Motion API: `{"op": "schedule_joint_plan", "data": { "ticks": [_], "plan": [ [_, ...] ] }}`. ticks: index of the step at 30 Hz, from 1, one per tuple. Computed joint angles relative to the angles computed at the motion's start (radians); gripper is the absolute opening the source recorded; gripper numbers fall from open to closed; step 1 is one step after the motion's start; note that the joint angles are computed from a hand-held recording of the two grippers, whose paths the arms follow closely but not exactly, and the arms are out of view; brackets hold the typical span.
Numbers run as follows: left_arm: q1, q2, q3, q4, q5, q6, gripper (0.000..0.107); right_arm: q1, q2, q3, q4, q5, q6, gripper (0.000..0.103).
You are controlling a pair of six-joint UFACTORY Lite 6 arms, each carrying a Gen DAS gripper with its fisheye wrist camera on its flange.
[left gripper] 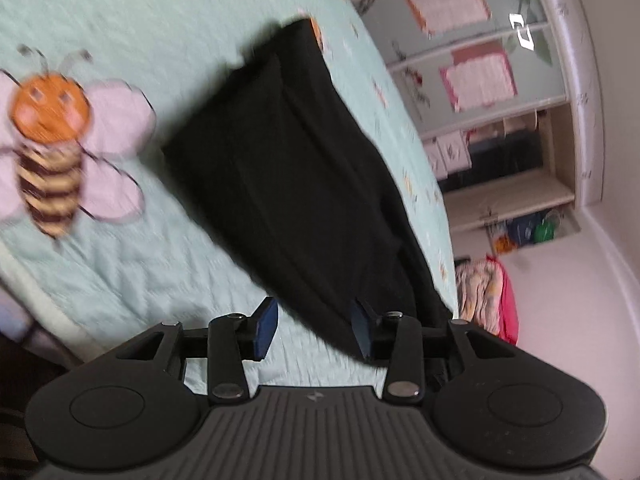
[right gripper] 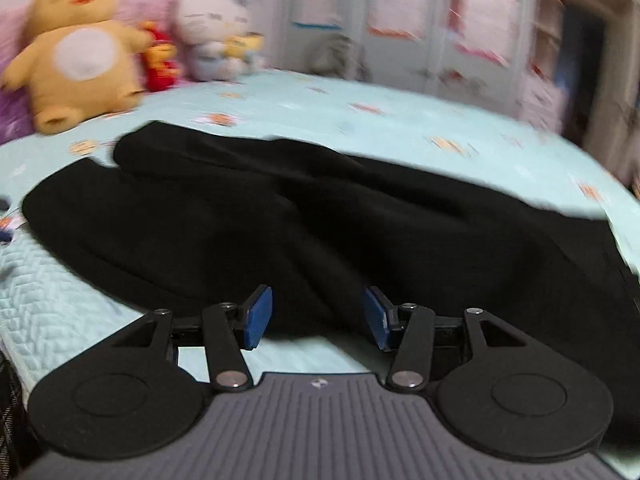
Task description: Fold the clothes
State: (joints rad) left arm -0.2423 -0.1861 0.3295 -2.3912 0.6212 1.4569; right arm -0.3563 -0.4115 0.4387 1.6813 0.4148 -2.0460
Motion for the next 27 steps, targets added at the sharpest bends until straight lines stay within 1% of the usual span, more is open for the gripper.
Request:
{"op": "schedule_joint_plan", "data": {
  "ticks": [2,3,6,9,11,13,16,19,21,23,25,27],
  "plan": [
    [-0.04,0.08,0.045,-0.075,0.007,0.04,0.049,-0.191,0.042,0.029,-0.109,0.092,0.117,0.052],
    [-0.056,0.12,0.067,-0.111,0.017,0.055,0.05,-0.278,0.078,0.055,-0.151,0.131,0.166,0.053],
    [-0.105,0.253,0.138,-0.184,0.073,0.068,0.051,-0.539,0.243,0.177,-0.24,0.232,0.358,0.054],
    [-0.146,0.377,0.209,-0.201,0.123,0.052,0.051,-0.752,0.41,0.302,-0.313,0.304,0.548,0.054],
    [-0.17,0.456,0.26,-0.2,0.151,0.033,0.051,-0.872,0.484,0.332,-0.296,0.334,0.568,0.056],
    [-0.201,0.51,0.303,-0.247,0.154,0.057,0.051,-0.97,0.577,0.366,-0.251,0.35,0.556,0.058],
    [-0.239,0.555,0.373,-0.298,0.133,0.098,0.051,-1.052,0.727,0.416,-0.183,0.391,0.5,0.061],
    [-0.278,0.623,0.47,-0.324,0.107,0.088,0.051,-1.098,0.86,0.479,-0.137,0.47,0.456,0.063],
    [-0.302,0.673,0.54,-0.339,0.086,0.073,0.051,-1.088,0.921,0.503,-0.07,0.516,0.398,0.068],
    [-0.323,0.719,0.611,-0.349,0.058,0.059,0.051,-1.056,0.975,0.541,-0.031,0.545,0.38,0.068],
    [-0.338,0.752,0.672,-0.352,0.017,0.045,0.048,-1.016,1.016,0.57,0.013,0.556,0.353,0.068],
    [-0.339,0.777,0.717,-0.329,-0.016,0.006,0.039,-0.972,1.043,0.603,0.042,0.549,0.337,0.067]
  ]
}}
